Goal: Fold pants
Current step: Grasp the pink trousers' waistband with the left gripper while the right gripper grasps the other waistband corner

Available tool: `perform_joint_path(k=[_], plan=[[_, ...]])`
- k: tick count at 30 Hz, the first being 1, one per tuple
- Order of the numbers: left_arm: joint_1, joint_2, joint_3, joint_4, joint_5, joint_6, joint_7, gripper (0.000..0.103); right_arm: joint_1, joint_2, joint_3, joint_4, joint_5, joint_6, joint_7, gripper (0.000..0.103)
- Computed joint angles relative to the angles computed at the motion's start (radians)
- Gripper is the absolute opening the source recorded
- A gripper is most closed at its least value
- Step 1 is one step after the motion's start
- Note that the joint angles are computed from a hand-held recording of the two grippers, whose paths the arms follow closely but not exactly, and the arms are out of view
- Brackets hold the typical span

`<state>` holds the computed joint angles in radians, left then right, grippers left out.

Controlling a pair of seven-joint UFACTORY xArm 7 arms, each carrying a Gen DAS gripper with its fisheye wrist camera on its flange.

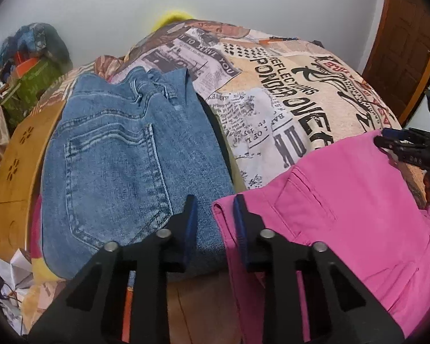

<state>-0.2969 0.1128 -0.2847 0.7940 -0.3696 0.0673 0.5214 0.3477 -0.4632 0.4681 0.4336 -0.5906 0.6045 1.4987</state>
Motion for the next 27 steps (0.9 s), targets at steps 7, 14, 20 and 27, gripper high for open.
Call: perform_joint_path(k=[7,14,20,27], plan=[[-0.005,-0.015,-0.009,-0.011,-0.023,-0.005,0.032,0.009,-0.035,-0.018,0.013,-0.023,-0.031,-0.103,0.031,0.009],[-0.015,-0.079,-0.034,-0.025,-0.238,0.015,0.209,0.006,-0.039,-0.057,0.039,-0.024,-0.046,-0.089,0.052,0.005],[-0.096,-0.146,0.027,-0.010,-0.293,0.032,0.258,0.006,-0.051,-0.161,0.057,-0.011,-0.024,-0.027,0.024,0.004],[-0.202,-0.252,0.121,-0.021,-0.362,0.073,0.304,0.006,-0.034,-0.285,0.094,0.035,0.015,0.090,-0.009,0.004]])
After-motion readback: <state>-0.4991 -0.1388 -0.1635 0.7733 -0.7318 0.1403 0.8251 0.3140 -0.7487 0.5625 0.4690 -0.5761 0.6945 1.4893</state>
